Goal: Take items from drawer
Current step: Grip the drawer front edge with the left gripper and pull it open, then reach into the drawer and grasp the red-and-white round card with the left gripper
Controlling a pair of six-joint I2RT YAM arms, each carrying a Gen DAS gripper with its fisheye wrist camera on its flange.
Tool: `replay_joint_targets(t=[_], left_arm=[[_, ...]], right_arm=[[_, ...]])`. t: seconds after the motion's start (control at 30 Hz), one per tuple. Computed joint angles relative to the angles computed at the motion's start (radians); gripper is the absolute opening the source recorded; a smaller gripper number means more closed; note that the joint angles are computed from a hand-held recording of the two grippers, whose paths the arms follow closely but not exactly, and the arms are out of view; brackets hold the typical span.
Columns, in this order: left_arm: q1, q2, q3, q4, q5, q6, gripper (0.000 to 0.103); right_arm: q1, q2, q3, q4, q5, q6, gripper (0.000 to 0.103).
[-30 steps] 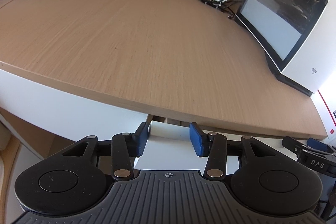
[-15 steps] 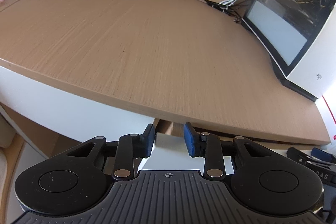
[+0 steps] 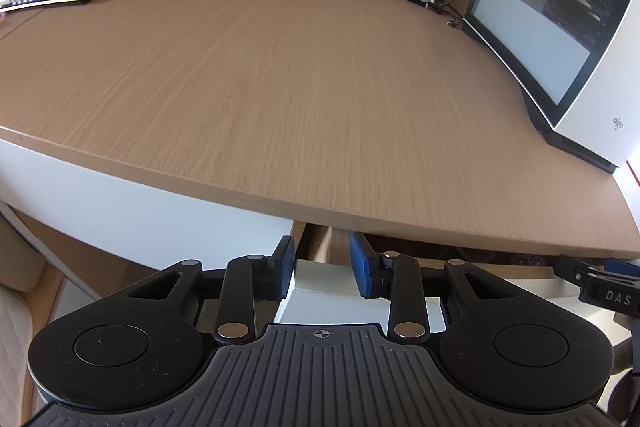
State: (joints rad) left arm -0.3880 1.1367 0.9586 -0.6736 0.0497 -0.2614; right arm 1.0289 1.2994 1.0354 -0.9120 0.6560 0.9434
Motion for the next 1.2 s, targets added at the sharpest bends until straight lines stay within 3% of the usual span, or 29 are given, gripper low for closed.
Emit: replay_joint_targets(t=[0.2,0.23,0.53,0.7,0.93,1.2], left_arm=[[-0.011,-0.032,-0.014,-0.037,-0.008,-0.013,0.034],[-0.015,-0.041,-0.015,-0.049,-0.013,-0.018,0.034],[-0.019,-0.158,-0.034,-0.117,-0.010,0.018,0.030],[-0.124,-0.216,-0.003,-0.136,-0.037,0.035,0.030],[-0.349,-0.165,-0.001,-0.166,-0.103,0.005,0.030],[-0.464,-0.204,-0.024,-0.264,-0.128,-0.020,0.031]], right_arm=[[-0.010,-0.002,0.010,-0.028,-0.056,0.003,0.103],[-0.005,-0.027,-0.012,-0.005,-0.068,-0.047,0.103],[0.105,-0.076,-0.031,-0.094,-0.042,0.071,0.103],[0.143,-0.128,-0.049,-0.112,-0.073,0.046,0.103],[0.256,-0.141,-0.045,-0.204,-0.043,0.177,0.103],[0.376,-0.138,-0.030,-0.305,-0.023,0.324,0.103]])
